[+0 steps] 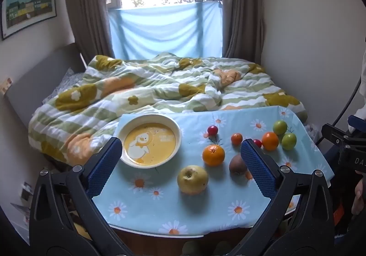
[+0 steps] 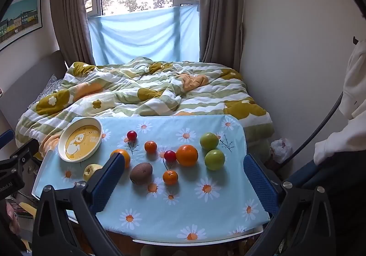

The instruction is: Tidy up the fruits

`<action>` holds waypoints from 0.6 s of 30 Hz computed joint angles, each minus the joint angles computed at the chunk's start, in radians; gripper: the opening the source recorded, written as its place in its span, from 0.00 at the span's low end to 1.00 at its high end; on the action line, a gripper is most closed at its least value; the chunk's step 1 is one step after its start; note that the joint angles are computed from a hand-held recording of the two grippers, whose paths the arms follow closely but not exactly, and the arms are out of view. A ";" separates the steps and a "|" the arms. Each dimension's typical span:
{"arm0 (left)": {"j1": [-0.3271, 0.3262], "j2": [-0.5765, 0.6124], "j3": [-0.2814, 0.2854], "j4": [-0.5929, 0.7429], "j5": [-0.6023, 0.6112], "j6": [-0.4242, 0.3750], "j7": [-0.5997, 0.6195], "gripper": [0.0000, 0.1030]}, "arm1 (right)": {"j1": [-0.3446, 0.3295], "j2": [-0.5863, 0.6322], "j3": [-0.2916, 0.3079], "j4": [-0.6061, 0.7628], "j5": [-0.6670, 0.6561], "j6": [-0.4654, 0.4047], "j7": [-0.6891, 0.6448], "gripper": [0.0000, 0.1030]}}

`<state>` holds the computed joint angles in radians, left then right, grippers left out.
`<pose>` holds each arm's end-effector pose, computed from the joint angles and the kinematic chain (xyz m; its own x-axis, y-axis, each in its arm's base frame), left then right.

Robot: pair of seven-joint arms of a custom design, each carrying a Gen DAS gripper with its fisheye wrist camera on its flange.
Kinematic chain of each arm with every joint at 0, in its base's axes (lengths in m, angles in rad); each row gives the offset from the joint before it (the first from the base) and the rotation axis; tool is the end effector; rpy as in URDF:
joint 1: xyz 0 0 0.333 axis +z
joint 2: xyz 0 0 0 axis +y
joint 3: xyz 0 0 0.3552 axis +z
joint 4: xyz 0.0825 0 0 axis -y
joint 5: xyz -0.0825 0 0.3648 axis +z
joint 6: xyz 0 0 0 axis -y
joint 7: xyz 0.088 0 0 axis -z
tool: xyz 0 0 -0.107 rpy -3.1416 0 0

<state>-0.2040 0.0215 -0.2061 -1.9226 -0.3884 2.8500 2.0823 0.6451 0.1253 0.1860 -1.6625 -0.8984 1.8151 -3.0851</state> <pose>0.5559 -0.2181 0.6298 -0.5474 -0.8359 -0.0410 -0.4812 0.3544 -0.8018 0.4555 0.3928 0.6027 -0.5533 -0.8329 0.0129 -0.5547 0.3569 -0.7517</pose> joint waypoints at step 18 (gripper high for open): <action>-0.004 0.018 0.002 0.004 0.039 0.016 -0.041 1.00 | -0.004 0.003 -0.004 -0.001 0.003 0.011 0.000 1.00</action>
<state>-0.2085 0.0390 -0.2043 -1.9190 -0.3495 2.8658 2.0413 0.6412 0.1283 0.1823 -1.6633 -0.8954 1.8261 -3.0855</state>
